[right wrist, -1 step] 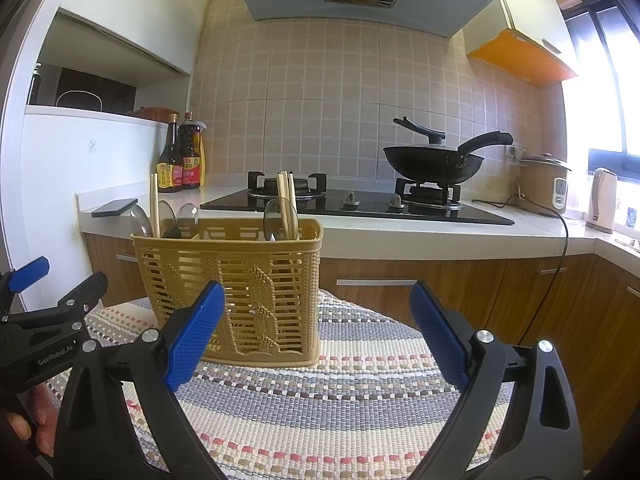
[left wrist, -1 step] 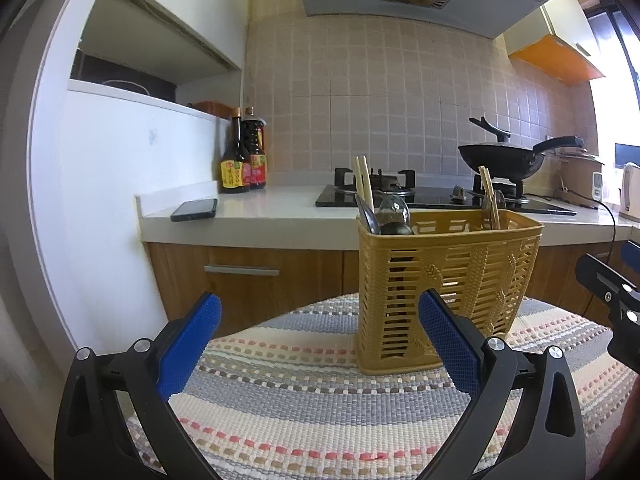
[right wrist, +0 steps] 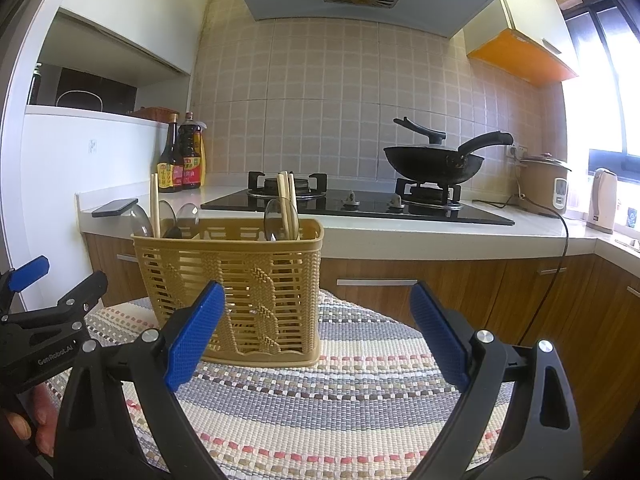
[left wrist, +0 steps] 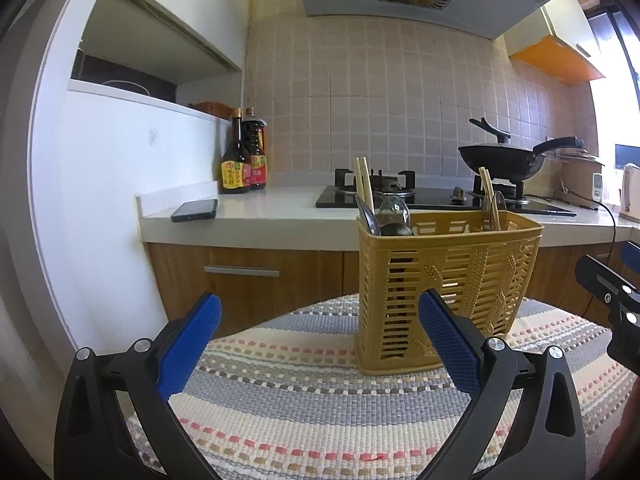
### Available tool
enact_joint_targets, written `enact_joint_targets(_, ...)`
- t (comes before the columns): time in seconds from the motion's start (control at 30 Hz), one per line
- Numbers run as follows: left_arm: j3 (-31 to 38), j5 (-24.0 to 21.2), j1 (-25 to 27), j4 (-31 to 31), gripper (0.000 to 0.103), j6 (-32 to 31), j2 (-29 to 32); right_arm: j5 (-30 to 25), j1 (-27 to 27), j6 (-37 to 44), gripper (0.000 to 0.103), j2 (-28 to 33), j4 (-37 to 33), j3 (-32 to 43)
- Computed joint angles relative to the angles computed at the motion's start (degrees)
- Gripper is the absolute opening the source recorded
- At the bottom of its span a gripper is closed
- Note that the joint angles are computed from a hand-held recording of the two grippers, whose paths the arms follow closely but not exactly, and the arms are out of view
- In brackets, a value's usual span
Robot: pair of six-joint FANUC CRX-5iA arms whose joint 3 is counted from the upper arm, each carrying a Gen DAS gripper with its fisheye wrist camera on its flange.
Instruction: Organize utensils
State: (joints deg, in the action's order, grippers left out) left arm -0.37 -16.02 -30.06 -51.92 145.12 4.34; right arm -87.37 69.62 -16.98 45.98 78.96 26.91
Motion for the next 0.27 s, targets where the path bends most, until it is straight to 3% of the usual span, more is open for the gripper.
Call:
enact_joint_targets(0.1,-0.5,0.8,1.0,2.1,0.096,-1.0,-0.3,-0.1,-0.1,0.2,0.089,0.2,0.0,0.2)
enact_joint_targets(0.17,0.0,-0.7,0.4,0.1,0.096,1.3,-0.2,-0.1,-0.1,0.1,0.089,0.1,0.0,0.1)
enact_joint_targets(0.27,-0.6,0.8,1.4,2.9,0.096,-1.6,-0.4,-0.1,-0.1,0.1,0.089,0.1,0.0,0.2)
